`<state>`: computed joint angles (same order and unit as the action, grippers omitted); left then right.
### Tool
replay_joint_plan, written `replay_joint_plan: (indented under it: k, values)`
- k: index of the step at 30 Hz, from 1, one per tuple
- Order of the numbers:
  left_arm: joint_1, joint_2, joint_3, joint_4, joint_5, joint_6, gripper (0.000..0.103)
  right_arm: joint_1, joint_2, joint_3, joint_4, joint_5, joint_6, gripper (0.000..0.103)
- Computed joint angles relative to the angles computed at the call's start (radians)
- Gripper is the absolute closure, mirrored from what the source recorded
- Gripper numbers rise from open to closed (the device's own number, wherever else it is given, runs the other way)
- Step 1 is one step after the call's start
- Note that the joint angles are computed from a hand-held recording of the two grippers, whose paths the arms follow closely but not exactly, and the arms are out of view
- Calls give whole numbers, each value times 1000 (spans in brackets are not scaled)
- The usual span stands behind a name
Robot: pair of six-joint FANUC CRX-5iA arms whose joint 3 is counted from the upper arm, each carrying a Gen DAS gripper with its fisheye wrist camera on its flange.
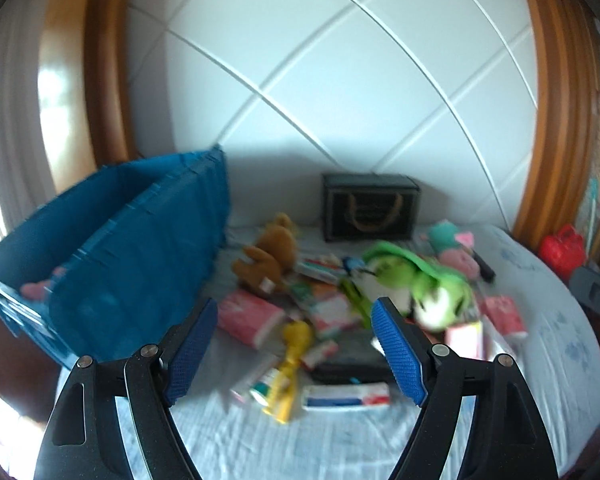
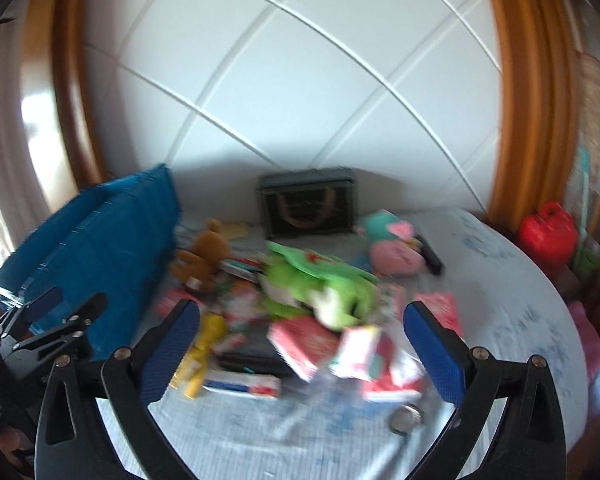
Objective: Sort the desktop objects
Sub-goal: 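Move both tools back toward the pile on the bed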
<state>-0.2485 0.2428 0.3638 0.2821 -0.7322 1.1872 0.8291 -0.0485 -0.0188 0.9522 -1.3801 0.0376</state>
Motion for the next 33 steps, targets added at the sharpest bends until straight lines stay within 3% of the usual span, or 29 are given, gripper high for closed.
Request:
replay_joint_plan:
  k: [7, 11, 17, 24, 29, 33]
  values:
    - [-89, 63, 5, -123, -79, 44, 23, -25, -212, -247, -153, -88, -135, 0]
    - [-97, 129, 34, -171, -133, 67, 23, -56, -244, -309, -239, -76, -157, 0]
    - [-105, 221, 93, -193, -183, 86, 23, -151, -201, -328, -354, 20, -114, 0]
    - [-139, 315, 220, -239, -256, 117, 23, -249, -130, -295, -403, 141, 2, 0]
    - [-166, 380, 353, -287, -286, 200, 23, -345, -82, -241, -433, 239, 147, 0]
    - [-188, 464, 528, -326, -316, 260, 23, -417, -25, -164, -462, 310, 292, 0]
